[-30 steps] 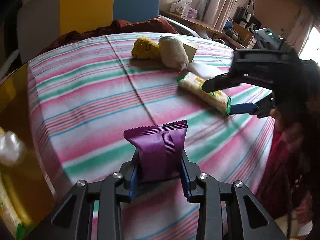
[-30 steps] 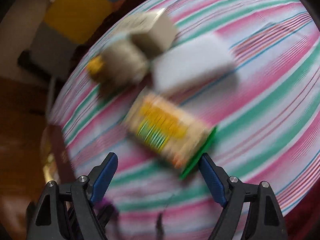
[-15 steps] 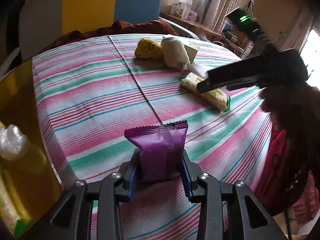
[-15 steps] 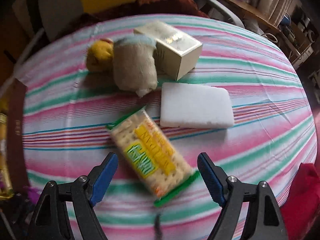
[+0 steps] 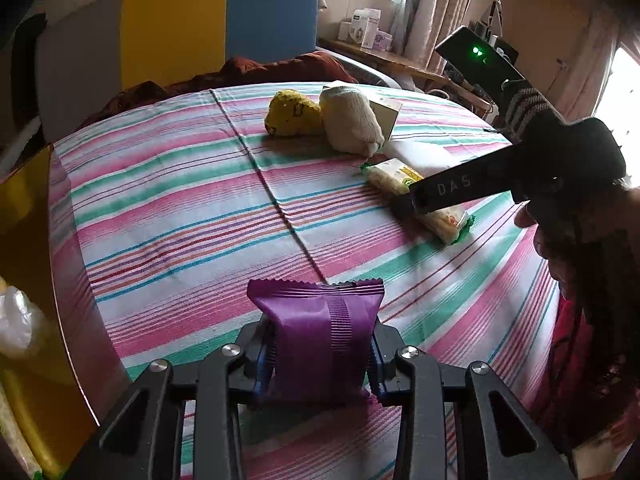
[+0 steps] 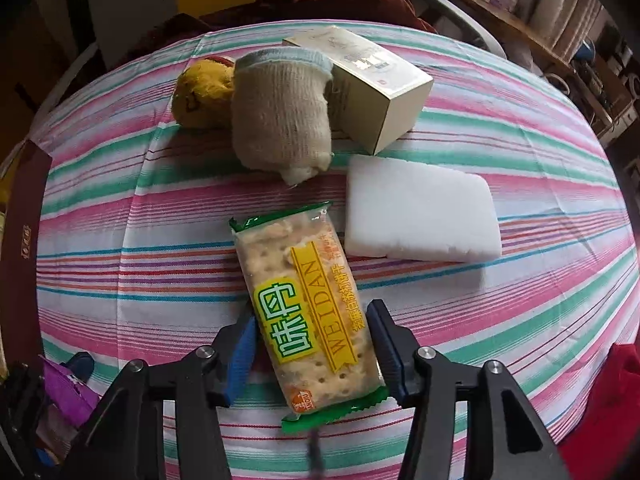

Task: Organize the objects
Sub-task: 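Hold the purple packet in the left tool while the right tool grasps the WEIDAN cracker bag, then carry the purple packet and WEIDAN bag to the gold tray and release them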

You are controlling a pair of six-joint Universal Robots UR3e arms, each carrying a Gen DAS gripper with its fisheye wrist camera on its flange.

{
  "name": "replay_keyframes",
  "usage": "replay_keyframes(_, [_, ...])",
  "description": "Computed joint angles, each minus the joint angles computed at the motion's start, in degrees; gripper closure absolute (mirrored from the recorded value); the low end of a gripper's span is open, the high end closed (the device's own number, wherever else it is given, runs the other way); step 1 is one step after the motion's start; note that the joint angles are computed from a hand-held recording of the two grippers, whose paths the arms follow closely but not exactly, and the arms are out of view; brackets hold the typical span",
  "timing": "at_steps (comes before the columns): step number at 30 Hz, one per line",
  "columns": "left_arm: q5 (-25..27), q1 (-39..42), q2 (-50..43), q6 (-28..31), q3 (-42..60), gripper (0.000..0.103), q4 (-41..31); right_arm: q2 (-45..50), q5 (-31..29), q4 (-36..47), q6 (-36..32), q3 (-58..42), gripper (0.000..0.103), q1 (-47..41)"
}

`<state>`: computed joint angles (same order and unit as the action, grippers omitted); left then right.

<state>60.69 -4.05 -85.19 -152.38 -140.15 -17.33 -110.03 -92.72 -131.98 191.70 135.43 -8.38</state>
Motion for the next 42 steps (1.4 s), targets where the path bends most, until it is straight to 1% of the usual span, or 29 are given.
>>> replay_keyframes(6, [1.33,-1.27,-1.08,-0.51,0.60,0.065,1.21,-1.85,0.47,0.35,-1.51,1.10,0.049,-1.70])
replay_keyframes(8, [1.87,-1.67,-1.20,-1.38,0.68,0.066,1.64,-2.62,0.58,0.44,-2.11,1.35,0.052,-1.95])
replay_keyframes(10, [2.02,-1.40,-0.26,-2.30,0.12,0.067,1.49,-3.26,1.54,0.33,-3.24,1.59,0.052,-2.26])
replay_keyframes(13, [0.03,0.37,4.18,-0.93,-1.79,0.068,-2.34,-3.81,3.63,0.09,-5.19,1.50,0.053,-1.80])
replay_keyframes(14, [-0.41,0.85,5.79,-0.43,-2.54,0.068,-3.39,-2.67,3.46,-0.53,-4.36,0.86,0.053,0.03])
replay_keyframes(17, [-2.60,3.15,12.93,2.23,-4.46,0.068,-9.97,-3.70,4.73,-0.04,-4.73,0.66,0.053,1.23])
replay_keyframes(18, [-3.31,4.11,15.82,3.29,-4.95,0.068,-12.44,-2.97,4.78,-0.19,-3.43,-0.27,0.053,2.75])
replay_keyframes(19, [-4.08,5.14,18.44,4.43,-5.09,0.068,-15.10,-3.79,5.61,0.04,-3.79,-0.07,0.053,2.53])
replay_keyframes(20, [-5.62,7.17,22.47,6.26,-5.15,0.068,-19.46,-4.29,6.19,-0.23,-3.66,0.15,0.053,3.03])
replay_keyframes(21, [-6.62,8.67,24.90,7.41,-4.98,0.068,-22.36,-4.59,6.23,-0.72,-2.91,0.38,0.053,4.25])
replay_keyframes(22, [-8.06,11.19,28.61,9.17,-4.43,0.068,-27.37,-5.26,6.63,-0.89,-3.06,0.43,0.053,4.79])
replay_keyframes(23, [-9.11,13.10,30.91,10.46,-4.00,0.068,-30.88,-5.54,7.27,-0.85,-3.92,0.10,0.053,4.41])
replay_keyframes(25, [-12.62,19.96,38.02,15.62,-2.58,0.068,-42.65,-5.75,8.20,-1.21,-4.20,-0.53,0.053,5.20])
replay_keyframes(26, [-14.24,23.72,41.11,18.69,-1.47,0.068,-48.88,-4.48,8.03,-1.94,-2.71,-1.57,0.053,7.03])
replay_keyframes(28, [-16.88,32.50,46.74,25.58,1.24,0.068,-62.42,-4.81,9.51,-2.01,-1.24,-2.21,0.053,8.27])
replay_keyframes(30, [-18.06,38.27,47.86,29.58,3.29,0.068,-69.03,-3.58,9.64,-3.25,2.73,-4.14,0.053,12.82])
replay_keyframes(31, [-18.66,41.45,48.81,31.93,4.25,0.068,-72.79,-2.48,10.24,-4.39,3.36,-4.72,0.053,13.70])
replay_keyframes(32, [-19.12,44.82,49.12,34.58,5.39,0.068,-76.38,-0.36,10.54,-5.51,5.04,-6.77,0.053,16.12])
replay_keyframes(33, [-19.29,48.15,49.25,36.85,6.46,0.068,-79.42,3.87,10.06,-7.97,6.86,-9.41,0.053,18.98])
replay_keyframes(36, [-19.36,54.73,47.28,39.31,7.61,0.068,-80.57,13.12,10.03,-10.53,9.37,-18.24,0.053,25.09])
replay_keyframes(38, [-19.41,58.24,45.90,40.04,7.64,0.068,-79.34,20.14,10.86,-10.79,10.40,-25.73,0.053,28.21])
replay_keyframes(40, [-18.92,59.14,42.25,36.63,6.87,0.067,-72.20,27.01,10.29,-9.54,11.12,-34.03,0.053,31.16])
replay_keyframes(42, [-17.98,58.69,38.18,31.98,5.95,0.067,-63.39,33.94,9.45,-7.50,11.85,-43.36,0.052,33.65])
